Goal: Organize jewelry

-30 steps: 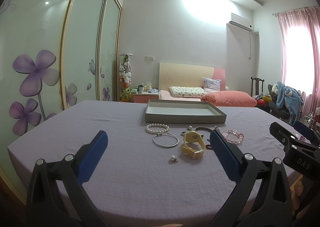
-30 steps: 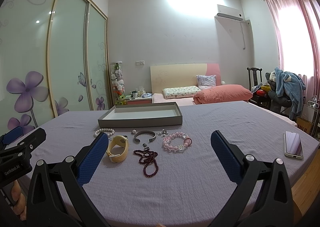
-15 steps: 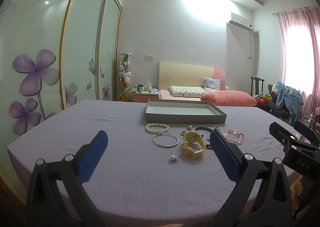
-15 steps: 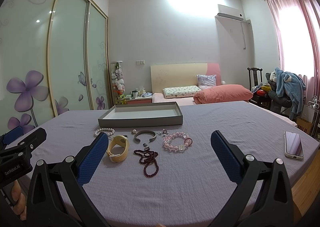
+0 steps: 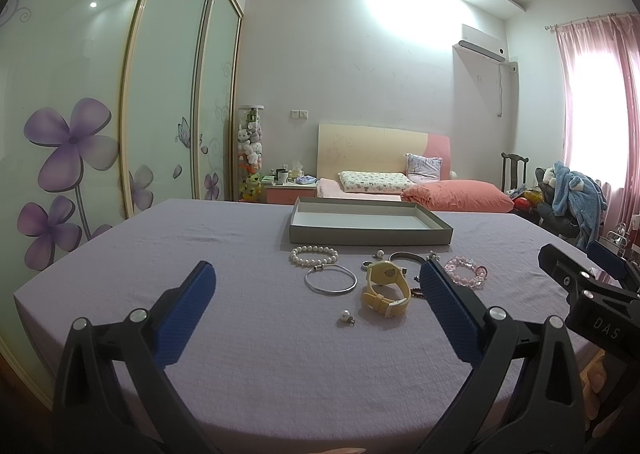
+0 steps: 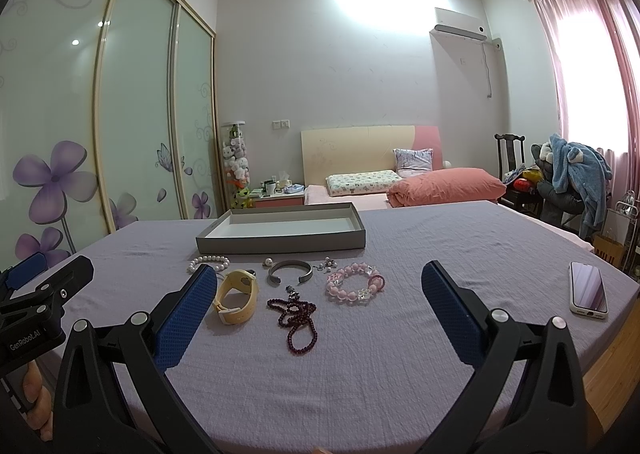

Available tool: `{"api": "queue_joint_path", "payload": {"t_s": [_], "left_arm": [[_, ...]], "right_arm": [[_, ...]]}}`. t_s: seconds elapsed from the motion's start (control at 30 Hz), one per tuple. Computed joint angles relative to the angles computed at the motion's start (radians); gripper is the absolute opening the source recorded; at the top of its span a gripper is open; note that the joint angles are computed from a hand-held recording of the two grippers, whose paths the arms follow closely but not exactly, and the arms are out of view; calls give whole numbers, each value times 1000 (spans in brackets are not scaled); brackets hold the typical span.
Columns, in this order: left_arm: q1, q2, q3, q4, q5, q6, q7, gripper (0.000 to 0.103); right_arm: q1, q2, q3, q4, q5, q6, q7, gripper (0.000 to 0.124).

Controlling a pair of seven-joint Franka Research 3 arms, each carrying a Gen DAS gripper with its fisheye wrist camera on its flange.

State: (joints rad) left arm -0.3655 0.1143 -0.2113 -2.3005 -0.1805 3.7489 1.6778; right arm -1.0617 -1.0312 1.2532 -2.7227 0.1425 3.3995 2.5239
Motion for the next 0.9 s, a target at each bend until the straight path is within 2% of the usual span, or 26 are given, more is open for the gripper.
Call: {"api": "queue_joint_path", "payload": {"t_s": [0.9], "left_arm": [[-7,-9,0,3,-27,-22,18,99]], "right_arm": [[5,10,-1,-7,-3,-2,-1,101]]}}
